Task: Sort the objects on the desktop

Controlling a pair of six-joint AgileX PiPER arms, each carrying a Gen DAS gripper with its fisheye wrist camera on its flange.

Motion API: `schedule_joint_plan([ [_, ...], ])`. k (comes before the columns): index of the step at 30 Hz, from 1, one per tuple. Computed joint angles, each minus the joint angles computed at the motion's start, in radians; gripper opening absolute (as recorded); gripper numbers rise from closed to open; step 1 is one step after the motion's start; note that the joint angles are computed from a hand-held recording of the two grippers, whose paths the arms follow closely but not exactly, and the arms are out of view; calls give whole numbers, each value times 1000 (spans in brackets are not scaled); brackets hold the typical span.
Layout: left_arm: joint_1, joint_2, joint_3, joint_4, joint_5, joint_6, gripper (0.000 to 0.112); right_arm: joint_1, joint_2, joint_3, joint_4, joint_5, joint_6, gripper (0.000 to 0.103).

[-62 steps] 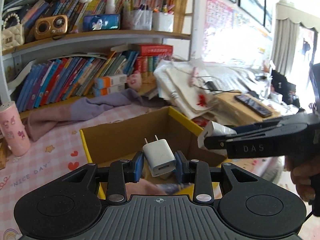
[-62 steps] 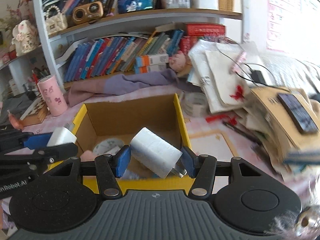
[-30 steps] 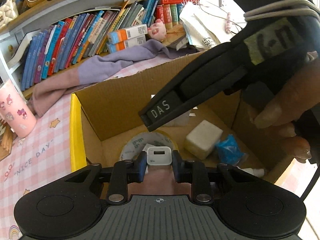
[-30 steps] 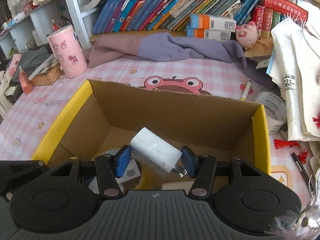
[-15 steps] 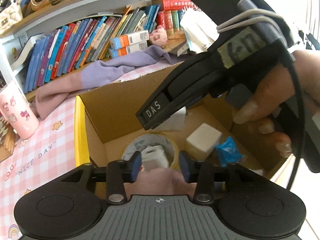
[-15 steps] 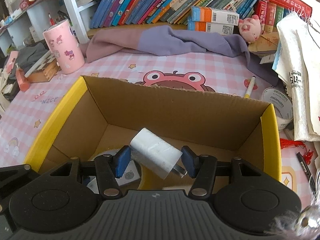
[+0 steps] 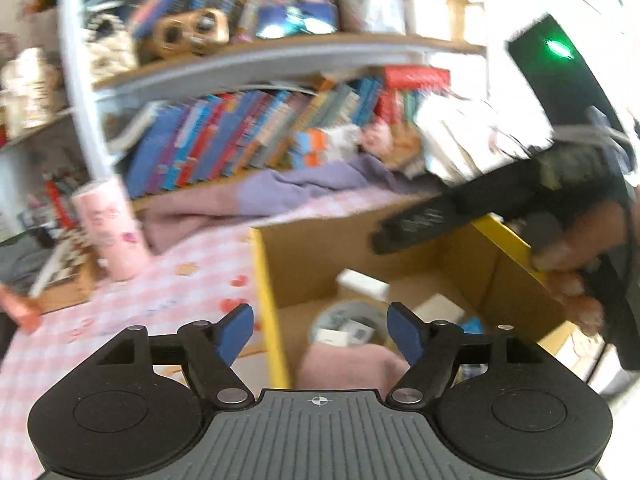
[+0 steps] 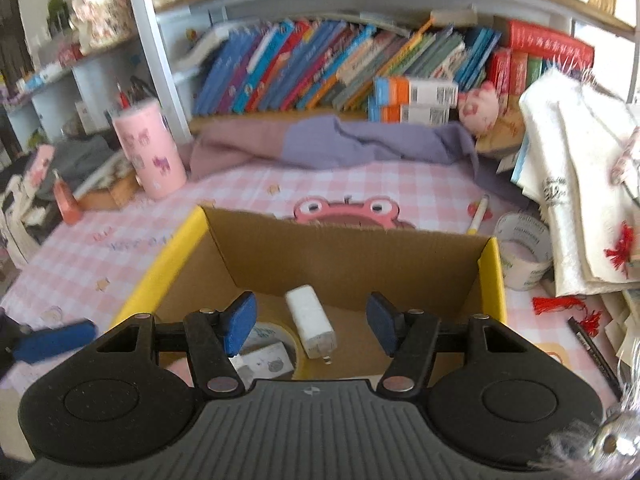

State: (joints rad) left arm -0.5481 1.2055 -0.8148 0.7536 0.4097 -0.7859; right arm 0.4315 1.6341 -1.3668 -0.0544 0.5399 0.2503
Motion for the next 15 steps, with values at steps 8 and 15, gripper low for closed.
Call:
schedule_joint_plan([
  [8, 36, -202, 87, 100, 94, -161, 84, 111, -180, 163, -295, -51, 329, 58],
  [15, 76, -374, 175, 70, 148, -137, 89, 319, -293, 271, -690, 74, 803, 58],
])
